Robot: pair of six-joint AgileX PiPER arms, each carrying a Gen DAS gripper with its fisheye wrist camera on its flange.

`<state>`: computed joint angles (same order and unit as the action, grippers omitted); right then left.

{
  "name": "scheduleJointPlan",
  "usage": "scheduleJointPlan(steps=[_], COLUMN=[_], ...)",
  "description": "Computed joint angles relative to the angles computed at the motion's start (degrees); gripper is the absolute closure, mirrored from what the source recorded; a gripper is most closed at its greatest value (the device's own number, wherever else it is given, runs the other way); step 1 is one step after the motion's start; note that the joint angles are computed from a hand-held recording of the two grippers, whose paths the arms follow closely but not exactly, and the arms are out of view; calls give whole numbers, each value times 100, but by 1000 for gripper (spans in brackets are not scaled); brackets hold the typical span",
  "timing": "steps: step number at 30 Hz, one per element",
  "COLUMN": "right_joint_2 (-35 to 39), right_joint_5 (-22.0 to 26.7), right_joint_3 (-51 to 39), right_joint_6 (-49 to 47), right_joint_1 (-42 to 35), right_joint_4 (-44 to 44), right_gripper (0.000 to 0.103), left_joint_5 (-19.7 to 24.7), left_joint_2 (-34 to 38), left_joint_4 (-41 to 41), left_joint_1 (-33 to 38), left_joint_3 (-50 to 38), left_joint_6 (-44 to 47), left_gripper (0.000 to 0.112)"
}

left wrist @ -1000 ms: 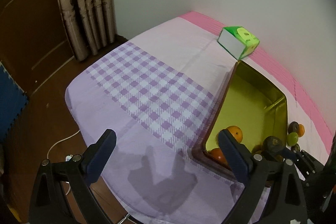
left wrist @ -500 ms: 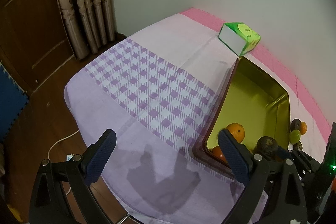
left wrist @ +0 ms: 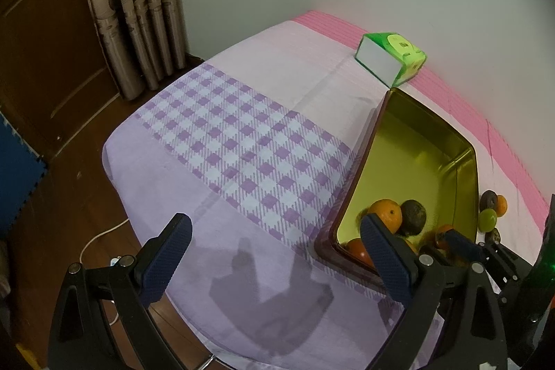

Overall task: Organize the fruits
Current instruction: 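Open the right gripper to drop the dark fruit into the tray, then withdraw the open right gripper from the tray, then move the open left gripper toward the remaining dark fruits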

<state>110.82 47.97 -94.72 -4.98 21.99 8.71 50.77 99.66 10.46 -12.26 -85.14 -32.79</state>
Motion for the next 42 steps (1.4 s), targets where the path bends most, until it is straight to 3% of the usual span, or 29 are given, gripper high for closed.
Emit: scheduleJointPlan(steps=[11,19,25,31,42], right_joint_2=[-842,-1269,-1044,-679,-508], right_joint_5=[-585,-1080,-1314,-1441,-1807], right_joint_3=[666,1521,1885,1854,1978], right_joint_6=[62,608,510,431,-244], right_joint_1=[-552,-1793,-2914,-3462,-3719], right_joint_4=[82,-679,-802,-739,-488], right_gripper=[43,31,31,29,5], left_joint_5=[-1,-300,-246,92,1180], left_joint_2=[11,-134,30,698,2472], left_joint_4=[211,839,1056,493,62], left_joint_1=[-156,-584,-1097,-1598,-2360], left_joint_3=[-16,146,-82,-1061,-3947], left_joint_6=[-64,-255,-50,540,1226], left_gripper=[16,16,16,16,17])
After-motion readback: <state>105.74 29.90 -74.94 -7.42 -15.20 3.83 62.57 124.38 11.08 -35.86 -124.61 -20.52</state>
